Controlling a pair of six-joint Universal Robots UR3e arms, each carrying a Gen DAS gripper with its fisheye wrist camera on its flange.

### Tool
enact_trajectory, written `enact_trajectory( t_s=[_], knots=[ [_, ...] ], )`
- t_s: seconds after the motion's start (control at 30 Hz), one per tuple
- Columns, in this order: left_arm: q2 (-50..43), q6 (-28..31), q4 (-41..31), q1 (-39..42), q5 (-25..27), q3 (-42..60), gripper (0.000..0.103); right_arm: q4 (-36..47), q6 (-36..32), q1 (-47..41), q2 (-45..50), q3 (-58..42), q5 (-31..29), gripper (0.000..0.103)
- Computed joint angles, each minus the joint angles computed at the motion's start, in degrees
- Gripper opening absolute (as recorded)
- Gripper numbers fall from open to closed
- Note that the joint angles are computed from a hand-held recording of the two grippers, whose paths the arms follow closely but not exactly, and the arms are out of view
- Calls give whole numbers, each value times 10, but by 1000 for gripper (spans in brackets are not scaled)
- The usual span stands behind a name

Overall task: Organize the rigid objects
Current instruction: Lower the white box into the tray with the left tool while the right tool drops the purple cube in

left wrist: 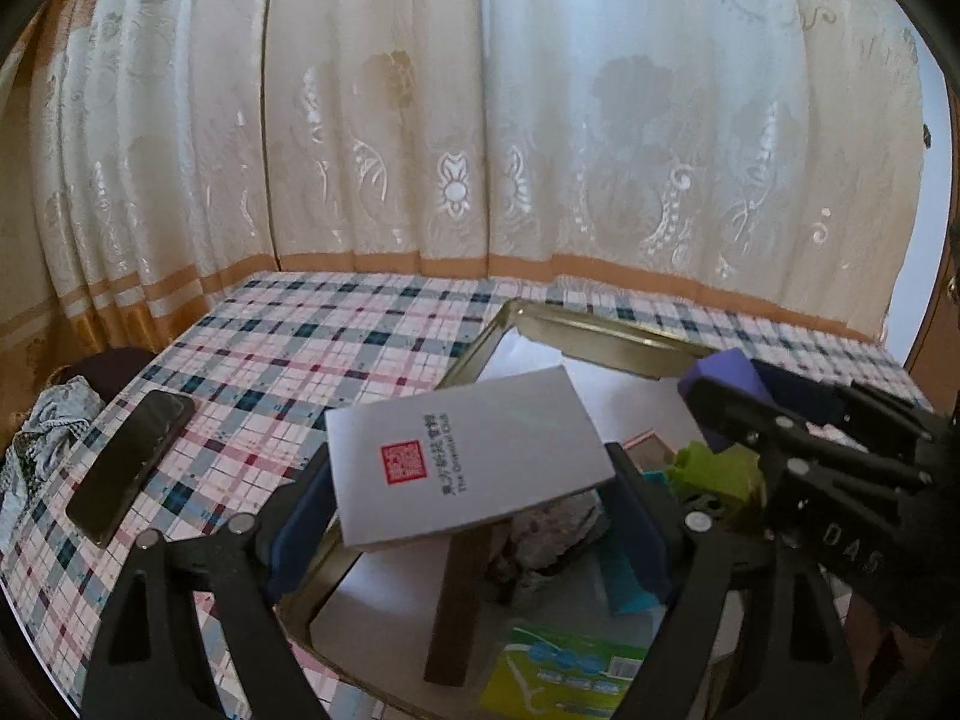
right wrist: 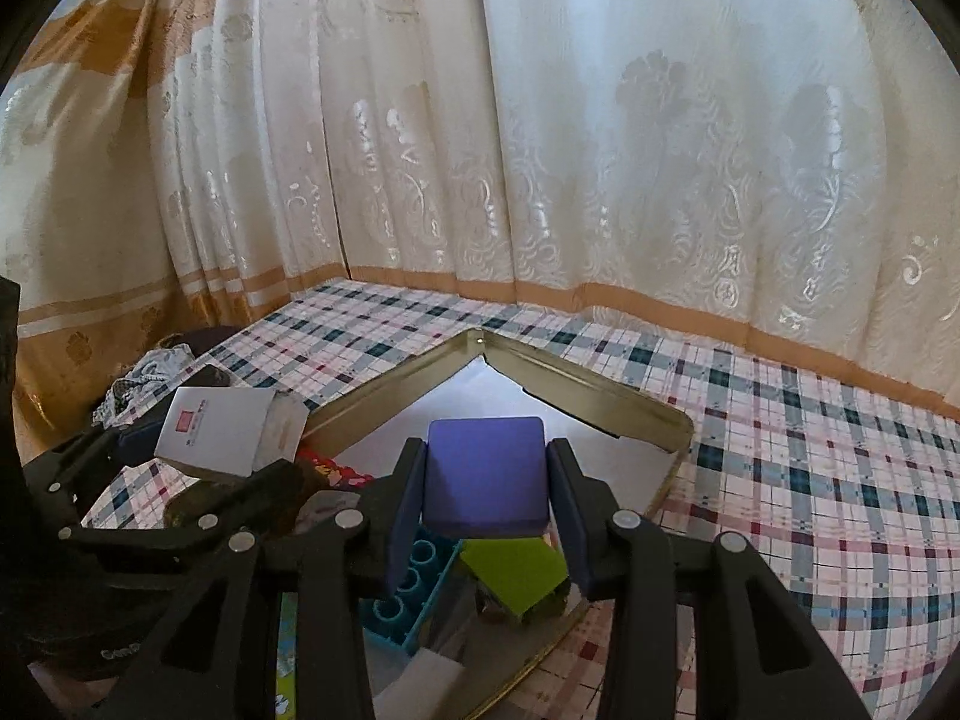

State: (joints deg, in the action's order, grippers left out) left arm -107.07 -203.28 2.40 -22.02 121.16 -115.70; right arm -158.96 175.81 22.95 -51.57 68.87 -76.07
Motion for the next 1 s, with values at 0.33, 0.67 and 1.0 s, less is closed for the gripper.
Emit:
enact_trajectory(
  t_s=[0.33, 0.67, 1.0],
  knots=[
    [-20, 19, -39, 6, -5, 32, 85, 66, -2, -5, 46, -79, 4, 43],
    [-37, 25, -59, 4, 3, 57, 85, 81, -2, -9, 56, -91, 11, 43],
    [-48, 32, -61, -6, 19, 64, 87, 77, -9, -8, 43, -69, 10, 54]
  ],
)
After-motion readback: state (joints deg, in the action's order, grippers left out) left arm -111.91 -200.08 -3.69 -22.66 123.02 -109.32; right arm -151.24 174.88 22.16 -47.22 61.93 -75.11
